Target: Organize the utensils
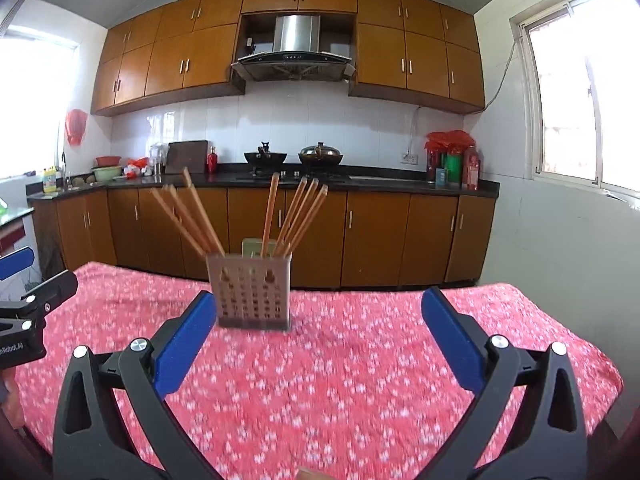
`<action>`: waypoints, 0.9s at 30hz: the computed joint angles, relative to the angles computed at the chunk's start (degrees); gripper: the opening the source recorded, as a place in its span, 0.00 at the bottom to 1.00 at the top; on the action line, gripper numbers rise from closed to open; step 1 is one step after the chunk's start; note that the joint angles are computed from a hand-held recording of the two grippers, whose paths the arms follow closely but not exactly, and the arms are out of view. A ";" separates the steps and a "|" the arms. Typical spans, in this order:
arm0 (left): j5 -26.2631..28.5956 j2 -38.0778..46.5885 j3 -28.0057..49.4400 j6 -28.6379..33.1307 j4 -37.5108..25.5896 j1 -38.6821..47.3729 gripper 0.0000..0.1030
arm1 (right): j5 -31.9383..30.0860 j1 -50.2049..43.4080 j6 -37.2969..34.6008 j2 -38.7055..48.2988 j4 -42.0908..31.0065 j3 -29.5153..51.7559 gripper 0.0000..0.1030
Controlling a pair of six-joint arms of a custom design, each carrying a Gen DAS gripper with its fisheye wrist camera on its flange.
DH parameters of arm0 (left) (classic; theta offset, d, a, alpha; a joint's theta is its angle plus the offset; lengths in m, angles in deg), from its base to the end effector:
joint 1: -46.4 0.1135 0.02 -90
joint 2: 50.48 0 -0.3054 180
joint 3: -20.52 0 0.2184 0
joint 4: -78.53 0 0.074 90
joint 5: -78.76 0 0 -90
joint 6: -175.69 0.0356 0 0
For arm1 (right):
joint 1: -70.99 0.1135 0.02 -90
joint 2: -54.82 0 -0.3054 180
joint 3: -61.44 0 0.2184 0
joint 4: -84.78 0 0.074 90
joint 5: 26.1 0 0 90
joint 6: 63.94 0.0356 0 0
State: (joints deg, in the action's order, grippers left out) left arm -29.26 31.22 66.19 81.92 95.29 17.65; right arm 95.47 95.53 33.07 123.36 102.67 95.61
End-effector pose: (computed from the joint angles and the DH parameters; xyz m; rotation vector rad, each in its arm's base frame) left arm 0.2283 -0.1127 0.2516 0.1999 1.8804 -0.0874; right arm 0.1793 0.0614 0.2448 0.1001 1.8138 -0.1226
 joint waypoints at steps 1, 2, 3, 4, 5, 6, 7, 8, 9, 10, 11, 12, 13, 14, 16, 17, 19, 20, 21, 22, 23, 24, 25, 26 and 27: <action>-0.62 0.44 -0.47 -0.66 0.11 -0.27 0.96 | 0.49 0.78 0.69 0.22 0.41 -1.21 0.98; -1.04 0.70 -1.08 -1.28 0.10 -0.45 0.96 | 0.87 1.29 1.24 0.07 0.53 -2.10 0.98; -1.12 0.75 -2.17 -1.75 0.57 -0.38 0.96 | 1.54 2.16 2.43 0.60 0.76 -3.12 0.98; -1.22 1.01 -3.10 -2.27 1.02 -0.27 0.96 | 1.96 2.70 3.40 1.14 0.94 -3.89 0.98; -1.51 1.37 -4.05 -2.77 1.64 -0.28 0.96 | 2.82 3.44 4.56 1.84 1.32 -4.73 0.98; -2.38 1.74 -4.70 -3.40 2.14 -1.01 0.96 | 3.32 3.97 5.39 2.20 1.47 -5.27 0.98; -2.57 1.95 -5.08 -3.76 2.38 -1.22 0.96 | 3.45 4.28 6.06 2.61 1.85 -5.90 0.98; -2.60 2.13 -5.75 -3.95 2.99 -1.30 0.96 | 3.55 4.59 6.86 3.41 2.41 -6.56 0.98; -2.82 2.27 -6.29 -3.98 3.49 -1.50 0.96 | 4.14 5.26 7.48 3.83 2.47 -6.92 0.98; -3.06 2.44 -6.87 -3.90 4.18 -1.73 0.96 | 4.33 5.52 7.81 4.43 2.85 -7.24 0.98; -3.40 2.72 -7.50 -3.77 5.14 -2.05 0.96 | 4.63 5.85 8.25 5.30 3.62 -7.75 0.98; -3.52 2.93 -8.07 -3.63 6.00 -2.23 0.96 | 5.07 6.38 8.73 5.60 3.84 -8.19 0.98; -3.58 3.12 -8.62 -3.48 6.83 -2.42 0.96 | 5.07 6.47 9.13 6.03 3.89 -8.34 0.98; -3.76 3.29 -8.73 -3.42 7.12 -2.64 0.96 | 5.05 6.59 9.44 6.10 3.86 -8.52 0.98; -4.31 3.99 -9.10 -3.27 8.33 -3.27 0.96 | 4.97 6.67 10.26 6.45 3.77 -8.78 0.98; -4.53 4.37 -9.49 -3.21 9.00 -3.51 0.96 | 4.92 6.68 10.54 6.40 3.56 -8.77 0.98; -4.54 4.66 -9.88 -3.24 9.42 -3.58 0.96 | 5.28 7.00 11.01 6.40 3.52 -9.00 0.98; -4.38 4.84 -10.11 -3.35 9.69 -3.54 0.96 | 5.77 7.46 11.34 6.57 3.80 -9.30 0.98; -4.11 5.05 -10.41 -3.52 10.05 -3.44 0.96 | 5.76 7.49 11.45 6.32 3.34 -9.17 0.98; -4.12 5.29 -10.80 -3.65 10.61 -3.54 0.96 | 5.68 7.45 11.49 6.24 3.20 -9.15 0.98; -4.09 5.37 -10.87 -3.67 10.77 -3.53 0.96 | 5.80 7.58 11.61 6.24 3.23 -9.25 0.98; -3.98 5.54 -11.13 -3.66 11.30 -3.52 0.96 | 5.86 7.68 11.63 6.17 3.25 -9.33 0.98; -3.89 5.55 -11.07 -3.61 11.30 -3.49 0.96 | 5.74 7.60 11.53 6.10 3.23 -9.37 0.98; -3.92 5.58 -11.18 -3.59 11.48 -3.56 0.96 | 5.67 7.56 11.42 6.30 3.44 -9.39 0.98; -3.92 5.62 -11.27 -3.54 11.66 -3.58 0.96 | 5.82 7.72 11.38 6.57 3.64 -9.38 0.98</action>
